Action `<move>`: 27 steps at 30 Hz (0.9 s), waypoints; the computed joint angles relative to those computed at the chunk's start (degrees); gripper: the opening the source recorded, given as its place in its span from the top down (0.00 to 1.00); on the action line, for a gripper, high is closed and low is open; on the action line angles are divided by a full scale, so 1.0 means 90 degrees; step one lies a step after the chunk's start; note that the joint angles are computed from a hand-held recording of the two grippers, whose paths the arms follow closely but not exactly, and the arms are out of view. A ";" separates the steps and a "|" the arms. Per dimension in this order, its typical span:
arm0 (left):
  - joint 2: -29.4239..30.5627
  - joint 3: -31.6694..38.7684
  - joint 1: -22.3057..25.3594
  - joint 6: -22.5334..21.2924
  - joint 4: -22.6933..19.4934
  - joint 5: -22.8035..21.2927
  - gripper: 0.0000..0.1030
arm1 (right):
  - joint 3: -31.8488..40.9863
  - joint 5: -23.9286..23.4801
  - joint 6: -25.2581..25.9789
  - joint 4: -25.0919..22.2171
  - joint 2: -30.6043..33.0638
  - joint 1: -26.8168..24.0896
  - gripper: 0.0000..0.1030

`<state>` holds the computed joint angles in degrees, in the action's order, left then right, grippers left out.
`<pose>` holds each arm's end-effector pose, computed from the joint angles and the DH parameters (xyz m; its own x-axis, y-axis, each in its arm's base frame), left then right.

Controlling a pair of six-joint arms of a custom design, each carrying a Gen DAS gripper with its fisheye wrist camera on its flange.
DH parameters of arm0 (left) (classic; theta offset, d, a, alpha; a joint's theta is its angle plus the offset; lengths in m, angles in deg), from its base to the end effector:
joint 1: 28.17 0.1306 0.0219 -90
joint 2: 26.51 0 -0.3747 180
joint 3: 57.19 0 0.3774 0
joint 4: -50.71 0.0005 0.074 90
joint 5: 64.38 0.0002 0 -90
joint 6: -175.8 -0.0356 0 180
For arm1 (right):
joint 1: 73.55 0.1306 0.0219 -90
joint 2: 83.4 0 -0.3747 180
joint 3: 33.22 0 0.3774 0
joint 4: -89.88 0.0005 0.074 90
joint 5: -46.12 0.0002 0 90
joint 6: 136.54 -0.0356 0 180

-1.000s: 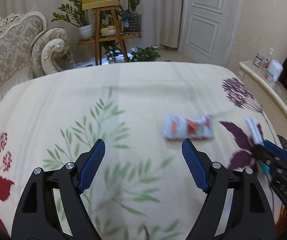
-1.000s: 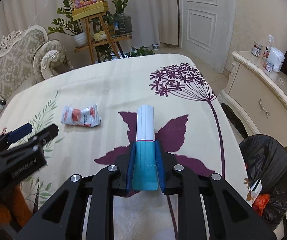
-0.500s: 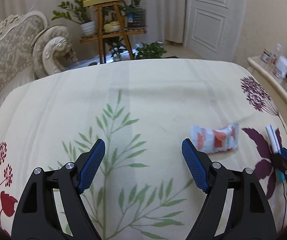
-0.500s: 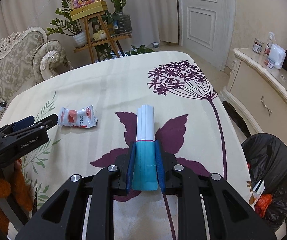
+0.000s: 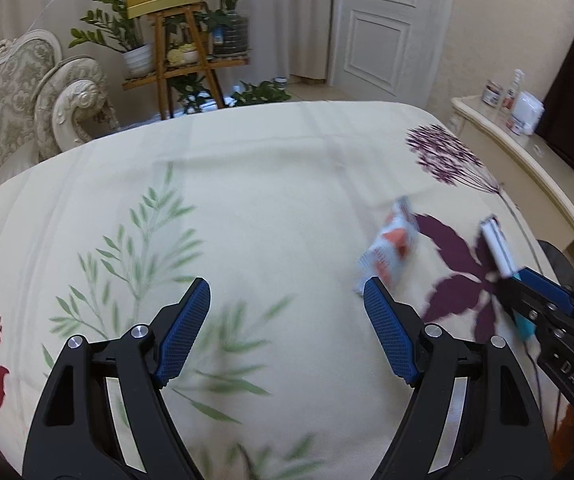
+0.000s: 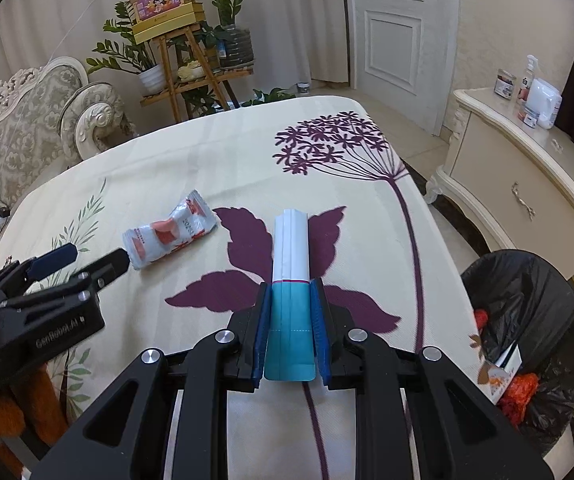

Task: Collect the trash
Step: 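Grasp the white-red wrapper with the left tool while the right tool holds the tube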

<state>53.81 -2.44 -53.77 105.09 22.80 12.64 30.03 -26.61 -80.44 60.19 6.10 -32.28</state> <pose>0.3314 -0.1505 0.2496 -0.7833 0.0184 -0.6213 0.0442 0.9987 -0.0262 0.3210 0.2670 0.2488 -0.7984 0.0079 -0.6020 -0.0718 0.9915 0.1082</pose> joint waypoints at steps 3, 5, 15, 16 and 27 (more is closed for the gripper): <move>0.0001 -0.0002 -0.0209 0.0063 -0.0041 0.0027 0.25 | -0.0088 0.0016 -0.0023 -0.0019 -0.0108 -0.0005 0.80; -0.0019 -0.0011 -0.0328 0.0078 -0.0070 0.0005 0.25 | -0.0155 0.0035 -0.0051 -0.0038 -0.0196 0.0000 0.79; -0.0040 0.0118 -0.0426 -0.0162 0.0026 -0.0245 0.25 | -0.0488 0.0126 -0.0246 -0.0076 -0.0591 0.0003 0.79; 0.0060 0.0190 -0.0412 -0.0206 0.0036 -0.0254 0.25 | -0.0497 0.0123 -0.0257 -0.0082 -0.0605 -0.0008 0.79; 0.0883 0.0705 -0.0277 -0.0517 0.0197 0.0183 0.29 | -0.0501 0.0018 -0.0202 0.0044 -0.0590 -0.0174 0.80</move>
